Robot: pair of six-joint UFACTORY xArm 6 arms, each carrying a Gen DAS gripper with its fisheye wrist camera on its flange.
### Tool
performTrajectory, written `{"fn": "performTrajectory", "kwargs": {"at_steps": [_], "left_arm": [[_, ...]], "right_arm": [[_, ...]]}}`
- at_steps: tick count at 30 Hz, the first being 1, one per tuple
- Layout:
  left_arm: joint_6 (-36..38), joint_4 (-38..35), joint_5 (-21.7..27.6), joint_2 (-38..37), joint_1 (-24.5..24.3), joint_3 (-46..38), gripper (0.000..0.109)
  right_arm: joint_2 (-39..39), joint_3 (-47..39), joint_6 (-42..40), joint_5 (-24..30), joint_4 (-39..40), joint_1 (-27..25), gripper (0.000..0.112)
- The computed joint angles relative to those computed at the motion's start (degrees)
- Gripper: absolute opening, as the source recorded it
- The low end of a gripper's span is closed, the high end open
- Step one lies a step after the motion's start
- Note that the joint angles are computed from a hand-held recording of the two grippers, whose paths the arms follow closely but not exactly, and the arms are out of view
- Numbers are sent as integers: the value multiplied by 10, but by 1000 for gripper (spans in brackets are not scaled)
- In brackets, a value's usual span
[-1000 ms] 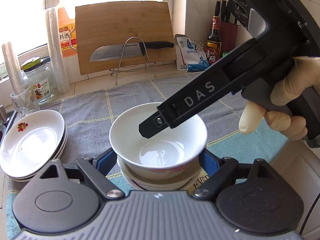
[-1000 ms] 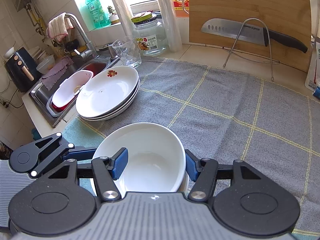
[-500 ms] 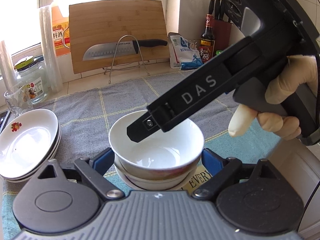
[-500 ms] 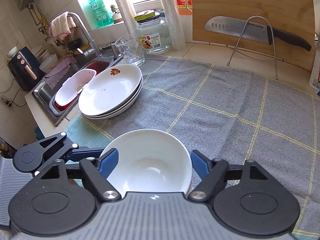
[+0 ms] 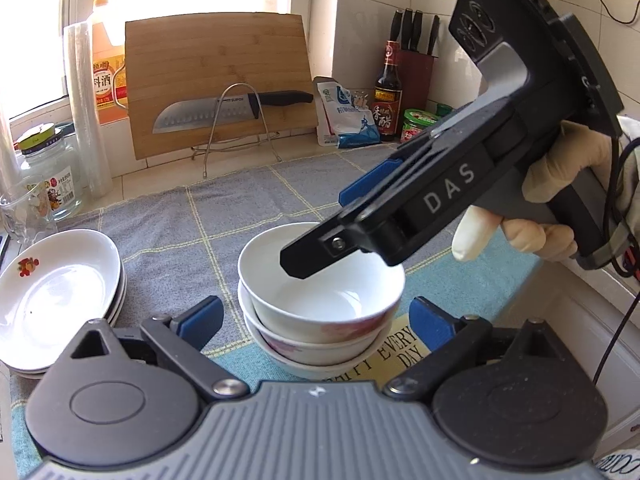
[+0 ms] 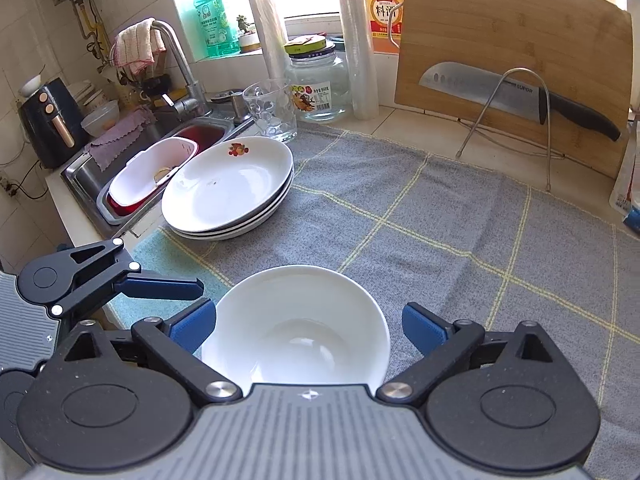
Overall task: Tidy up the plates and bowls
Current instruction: 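Grip the bowl stack rim with the left tool while the right tool grips its opposite rim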
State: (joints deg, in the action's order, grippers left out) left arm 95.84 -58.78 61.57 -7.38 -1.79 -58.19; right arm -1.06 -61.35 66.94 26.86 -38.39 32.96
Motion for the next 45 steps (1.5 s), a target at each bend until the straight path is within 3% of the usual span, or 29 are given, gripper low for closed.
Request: {"fn": "performTrajectory", "kwargs": {"at_steps": [9,17,20,26,32,42,45], "left_arm": [[25,35,83,49,43,-80,100],[38,54,149,105,73,-151,102],[48,73,148,118,69,-161,102],[71,92,168,156,60,-186,102],[46,135,150,187,32,-200,102],[75,180,101,188,-16,-186,102],[92,177,63,178,-30,-169,101]], "right_arm": [[-5,-50,51,148,-126,71,103],[1,-59,102,241,-142,129,103],[2,-49,121,252,-131,141,103],[6,-19,128,240,-108,141,103],[14,10,80,194,-96,119,103],[9,62,-62,43,-62,46,103],[6,83,-126,-16,-29,23,103]]}}
